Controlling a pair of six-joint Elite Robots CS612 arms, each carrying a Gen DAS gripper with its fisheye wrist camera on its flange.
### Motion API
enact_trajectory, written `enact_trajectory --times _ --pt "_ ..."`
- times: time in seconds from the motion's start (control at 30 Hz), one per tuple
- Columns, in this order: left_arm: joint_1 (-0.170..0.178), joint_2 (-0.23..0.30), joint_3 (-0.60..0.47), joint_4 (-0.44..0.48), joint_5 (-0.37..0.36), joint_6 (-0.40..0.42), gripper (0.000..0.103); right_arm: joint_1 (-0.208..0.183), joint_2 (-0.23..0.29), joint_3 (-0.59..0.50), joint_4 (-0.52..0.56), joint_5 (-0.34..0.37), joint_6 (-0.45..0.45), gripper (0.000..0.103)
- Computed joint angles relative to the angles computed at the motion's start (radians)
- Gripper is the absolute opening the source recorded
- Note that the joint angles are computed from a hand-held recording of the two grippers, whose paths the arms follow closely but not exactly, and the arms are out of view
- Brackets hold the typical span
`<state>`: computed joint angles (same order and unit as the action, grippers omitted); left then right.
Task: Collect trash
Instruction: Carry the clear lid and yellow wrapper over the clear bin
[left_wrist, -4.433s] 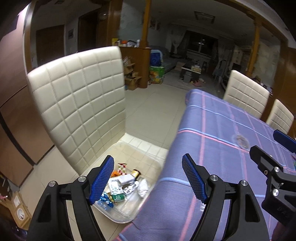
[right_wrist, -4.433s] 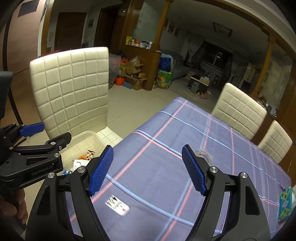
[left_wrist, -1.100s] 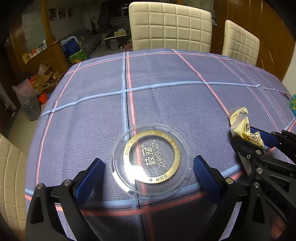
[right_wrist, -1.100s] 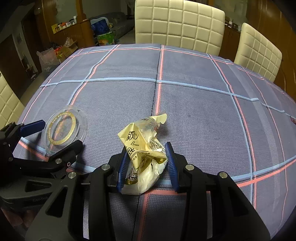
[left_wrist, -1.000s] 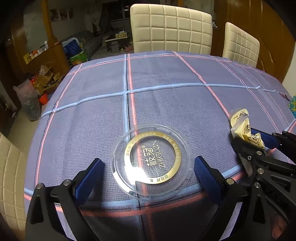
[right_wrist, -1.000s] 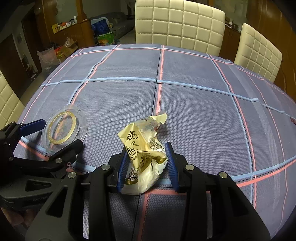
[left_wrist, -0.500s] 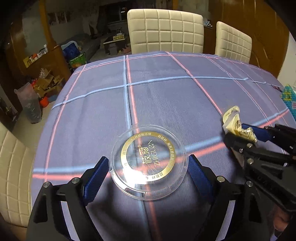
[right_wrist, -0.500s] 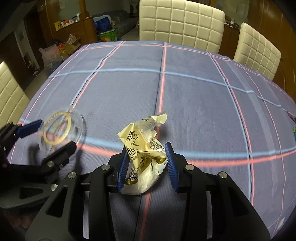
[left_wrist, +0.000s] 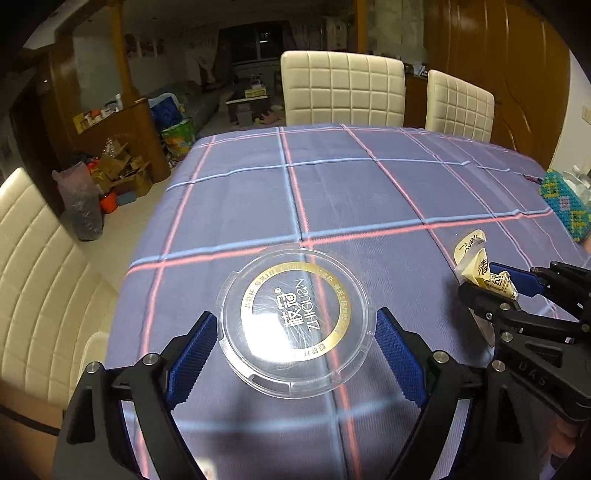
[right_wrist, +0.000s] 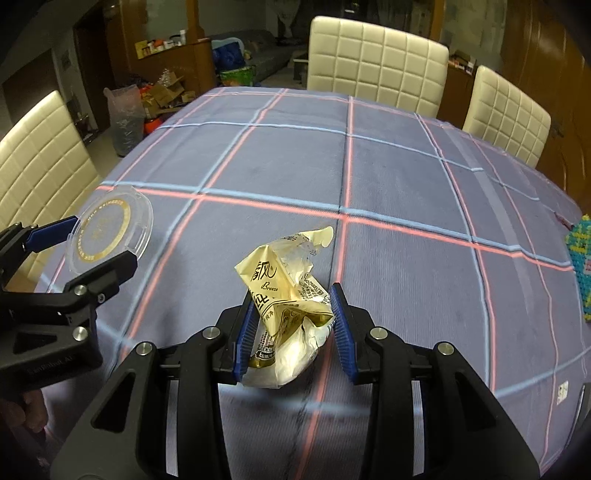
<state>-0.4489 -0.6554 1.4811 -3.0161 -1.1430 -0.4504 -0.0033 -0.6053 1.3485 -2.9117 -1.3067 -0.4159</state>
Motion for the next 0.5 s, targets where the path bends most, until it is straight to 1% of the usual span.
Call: enact_trajectory --times 0.13,0.27,0.43,0.5 --pt "-0.022 -0.041 0.075 -0.054 0.054 -0.007 0.084 -0.003 -0.036 0.066 -0.049 0.023 -0.024 0.039" --pt "-0.035 -0.079 0.142 -0.1 0.088 -0.019 0.084 -0.004 -0.073 0.13 -0.106 0.049 -0.046 0.039" --pt "-0.046 -0.116 0.207 -0.135 0.132 -0.046 0.084 0.0 -0.108 0.184 -0.157 0.084 -0.064 0.039" --pt "-0.05 -0.136 0.242 -0.156 0.165 -0.06 0.084 0.004 -0.121 0.207 -0.185 0.099 -0.071 0.039"
